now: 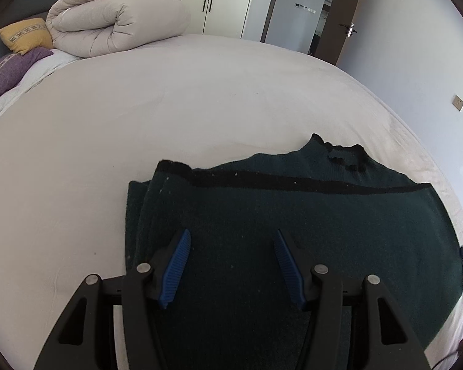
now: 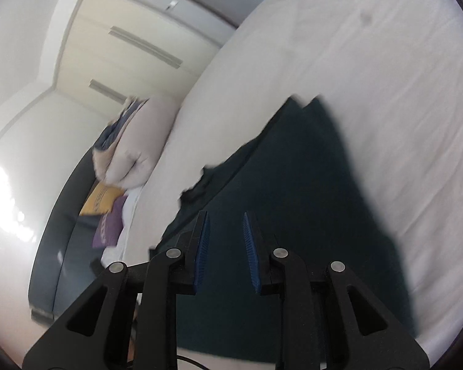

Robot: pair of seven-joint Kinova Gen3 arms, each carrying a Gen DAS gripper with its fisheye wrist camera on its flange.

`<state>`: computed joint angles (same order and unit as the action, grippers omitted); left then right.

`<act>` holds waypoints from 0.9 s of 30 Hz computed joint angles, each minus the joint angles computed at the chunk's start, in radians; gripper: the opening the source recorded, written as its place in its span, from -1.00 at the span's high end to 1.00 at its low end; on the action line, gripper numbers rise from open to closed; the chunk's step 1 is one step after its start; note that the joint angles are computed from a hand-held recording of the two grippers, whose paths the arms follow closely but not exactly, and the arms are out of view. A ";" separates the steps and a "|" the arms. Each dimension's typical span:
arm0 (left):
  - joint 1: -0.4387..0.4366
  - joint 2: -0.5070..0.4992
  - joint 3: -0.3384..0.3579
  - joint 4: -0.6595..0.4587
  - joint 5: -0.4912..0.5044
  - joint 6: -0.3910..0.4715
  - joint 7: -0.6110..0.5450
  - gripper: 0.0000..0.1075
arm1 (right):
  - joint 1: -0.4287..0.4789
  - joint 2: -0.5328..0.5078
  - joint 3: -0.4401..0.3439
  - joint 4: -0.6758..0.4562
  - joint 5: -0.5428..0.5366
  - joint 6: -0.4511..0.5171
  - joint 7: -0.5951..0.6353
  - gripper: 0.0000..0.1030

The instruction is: Fold small clothes

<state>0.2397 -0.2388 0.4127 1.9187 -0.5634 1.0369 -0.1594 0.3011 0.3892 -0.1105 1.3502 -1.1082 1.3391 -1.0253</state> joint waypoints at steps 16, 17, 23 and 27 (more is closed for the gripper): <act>0.080 -0.036 0.089 0.007 0.069 0.102 0.061 -0.29 | -0.044 -0.034 0.052 0.135 0.094 -0.048 0.001 0.59; 0.081 -0.041 0.094 0.010 0.072 0.105 0.061 -0.29 | -0.027 -0.043 0.061 0.147 0.090 -0.063 -0.005 0.58; 0.074 -0.056 0.122 -0.010 0.091 0.160 0.060 -0.29 | 0.036 -0.121 0.091 0.221 0.057 -0.107 -0.001 -0.13; 0.064 -0.094 0.156 -0.017 0.105 0.202 0.087 -0.39 | 0.065 -0.153 0.117 0.222 0.047 -0.035 0.046 -0.13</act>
